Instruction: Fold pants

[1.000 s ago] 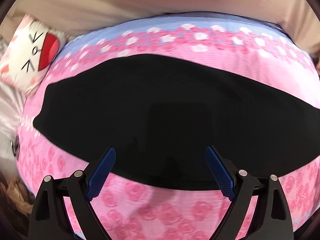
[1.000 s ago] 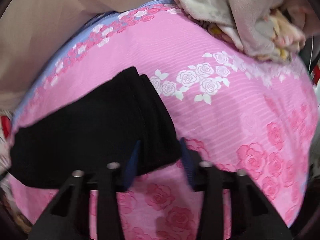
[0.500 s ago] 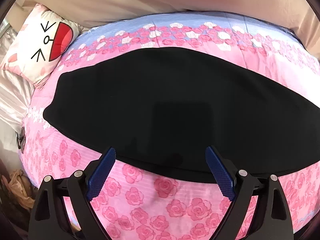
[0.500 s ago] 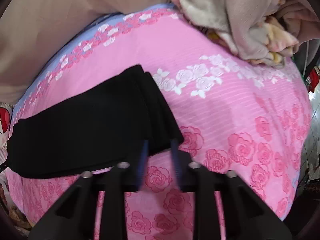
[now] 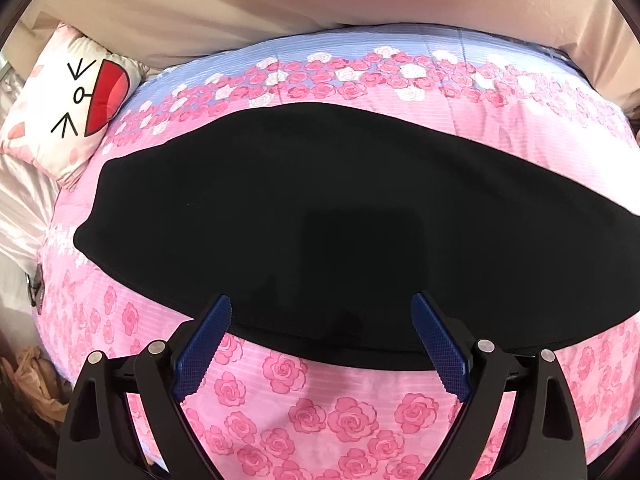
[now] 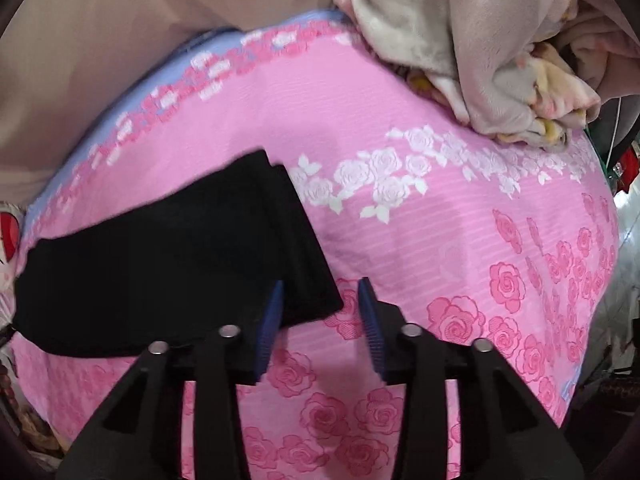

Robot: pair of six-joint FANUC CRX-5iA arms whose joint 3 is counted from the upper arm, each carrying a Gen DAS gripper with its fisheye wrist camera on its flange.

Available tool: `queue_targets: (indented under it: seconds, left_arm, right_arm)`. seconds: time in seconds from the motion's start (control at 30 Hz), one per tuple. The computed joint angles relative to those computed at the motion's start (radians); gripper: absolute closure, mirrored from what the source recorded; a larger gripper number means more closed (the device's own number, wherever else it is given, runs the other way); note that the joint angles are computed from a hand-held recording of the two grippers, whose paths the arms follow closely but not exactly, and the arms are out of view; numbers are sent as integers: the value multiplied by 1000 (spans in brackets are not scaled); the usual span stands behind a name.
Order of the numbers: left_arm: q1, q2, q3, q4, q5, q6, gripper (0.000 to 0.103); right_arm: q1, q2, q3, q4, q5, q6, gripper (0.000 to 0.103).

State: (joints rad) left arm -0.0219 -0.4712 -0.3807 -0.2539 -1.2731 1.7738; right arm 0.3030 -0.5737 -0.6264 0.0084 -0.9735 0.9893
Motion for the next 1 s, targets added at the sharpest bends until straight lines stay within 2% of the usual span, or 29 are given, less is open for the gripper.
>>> queue_targets:
  seconds: [0.07,0.17,0.3,0.33,0.43,0.5,0.53,0.63,0.67,0.77,0.8,0.83,0.87,0.9,0.93,0.97,1.0]
  left_arm:
    - [2,6,1,0,-5,0,13]
    - [11,-4,3,2,-5,-10,13]
    - [26,-16,3,-18,-17,-28,13]
    - [39,-20,1,-16,-21,-34,13]
    - [74,-38,-2,-20,-34,-47,13]
    - [103,-60,-8,-21,-34,-67,13]
    - [113,-68,-12,-24,-35,-74,13]
    - [147,-84,-31,-37,-40,-71,13]
    - [159,-83,-36,-36,-46,-68,13]
    - [208,-104,-62,-11,-38,-85,13]
    - [225,-111,-73,5,-28,-109,13]
    - [231,-112,-79,9,-18,-124,13]
    - [235,-110,-87,10,-3,-141,13]
    - [236,-104,-92,14,5,-152,13]
    - [237,-91,-97,16,13,-162,13]
    - [224,-77,-97,5,19,-147,13]
    - [221,-71,-103,6,30,-146,13]
  right_arm:
    - [-78,37,30,-104,-4,75,62]
    - [-87,66,24,-134,13,87,62]
    - [47,46,-45,45,64,-67,63]
    - [72,45,-58,87,66,-84,73]
    - [79,72,-29,119,20,-36,87]
    - [19,85,9,77,4,32,90]
    - [-14,90,16,65,7,41,95]
    - [-111,124,55,-80,9,148,94]
    - [-112,125,65,-92,2,156,92]
    - [-102,135,87,-127,-22,166,67]
    - [-91,127,79,-127,-15,156,47]
    - [-80,125,74,-128,-11,155,39]
    - [-35,124,55,-86,-6,127,39]
    - [32,101,12,6,13,56,39]
    - [66,98,-2,52,10,26,45]
    - [69,94,-2,46,15,23,53]
    - [41,95,12,-13,25,37,83]
